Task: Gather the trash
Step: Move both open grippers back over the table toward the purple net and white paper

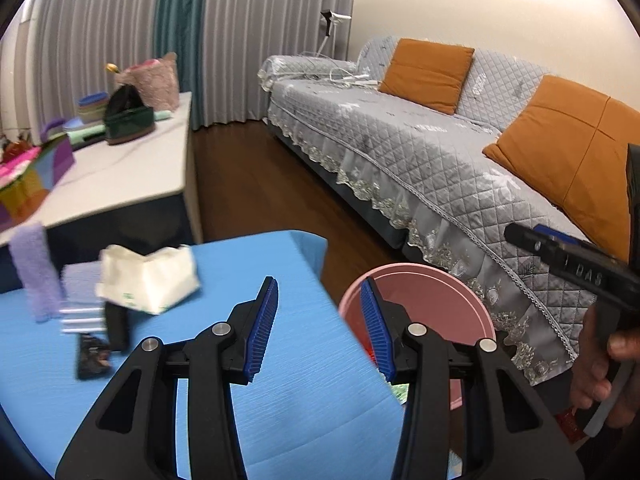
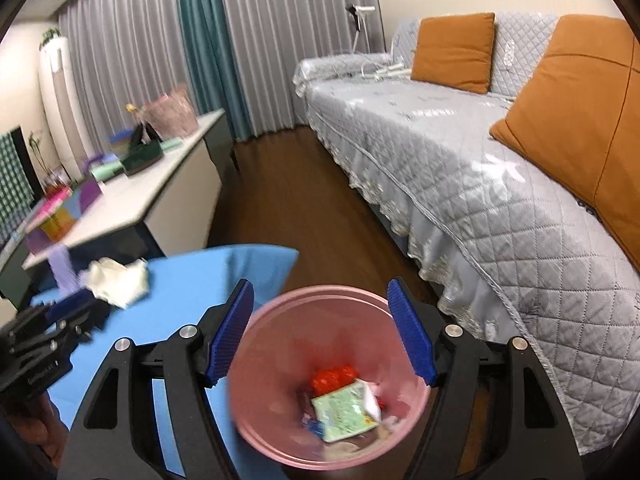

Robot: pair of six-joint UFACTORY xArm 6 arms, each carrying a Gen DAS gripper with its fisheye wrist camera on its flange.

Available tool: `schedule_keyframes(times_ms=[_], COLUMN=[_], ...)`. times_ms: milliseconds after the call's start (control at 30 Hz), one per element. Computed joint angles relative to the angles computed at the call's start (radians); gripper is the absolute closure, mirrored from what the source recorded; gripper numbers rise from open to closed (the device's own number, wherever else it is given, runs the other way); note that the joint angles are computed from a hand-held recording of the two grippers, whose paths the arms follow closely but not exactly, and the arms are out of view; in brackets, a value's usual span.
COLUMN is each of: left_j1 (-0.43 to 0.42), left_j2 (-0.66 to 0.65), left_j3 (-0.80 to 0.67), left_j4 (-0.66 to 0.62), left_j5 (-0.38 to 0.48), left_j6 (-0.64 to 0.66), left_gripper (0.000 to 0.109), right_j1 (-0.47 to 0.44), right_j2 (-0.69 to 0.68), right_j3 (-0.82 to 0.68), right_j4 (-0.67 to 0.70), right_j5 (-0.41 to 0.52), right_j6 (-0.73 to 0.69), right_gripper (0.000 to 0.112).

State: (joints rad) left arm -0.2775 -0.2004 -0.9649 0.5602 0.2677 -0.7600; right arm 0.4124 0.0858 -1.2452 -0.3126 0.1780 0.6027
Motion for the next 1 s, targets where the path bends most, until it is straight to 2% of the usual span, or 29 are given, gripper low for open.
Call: schedule_keyframes(times_ms=[67,167,267,333,433,533,600,733,800,867,1000], left_j1=[0.008,0.032,0.07,0.095,0.143,0.204,0.246,0.341,0.389,0.437,0.503], left_j2=[-0.042,-0.123,-0.205,-0.246,-0.308,-0.363,-0.39,-0.393,-0.369,-0.338,-0.264], left_j3=[0.021,0.068,0.118,0.143,0.175,0.198,0.209,0.214,0.207,0.201,0.185], left_j4=[0.004,-0.006,-0.04,-0.062,-0.061,-0.081,-0.102,-0.28,-0.37,-0.399,-0.495], left_j5=[0.018,0.034,0.038,0.029,0.026,0.012,0.007,-0.02,-0.04,-0.062,-0.1], left_j6=[0.007,0.036,0.086,0.115,0.136,0.209,0.253,0.437,0.529,0.568,0.633], left_gripper=[0.065,0.055,0.055,0.055,0.055,0.055,0.055,0.055,0.055,0.055,0.058], right_j1=[0.015,0.036,0.059,0.081,0.12,0.147,0.166,0.203,0.221,0.234,0.255], right_j2=[-0.014,-0.032,-0.035,-0.03,-0.016,0.011,0.034,0.099,0.154,0.212,0.348], right_j3=[-0.001,-0.014,-0.051,-0.075,-0.098,-0.151,-0.192,-0.293,-0.374,-0.455,-0.629], right_j4=[-0.008,-0.095,-0.261,-0.284,-0.151,-0.119,-0.037,0.132,0.165,0.194,0.269], right_j5=[-0.024,-0.043,-0.036,-0.032,-0.036,-0.007,0.011,0.049,0.081,0.108,0.153], right_j6=[0.024,0.109,0.252,0.274,0.153,0.088,0.014,-0.144,-0.194,-0.249,-0.364], right_gripper=[0.043,0.043,0.043,0.043,0.043,0.043,0.043,0.043,0.044,0.047,0.062])
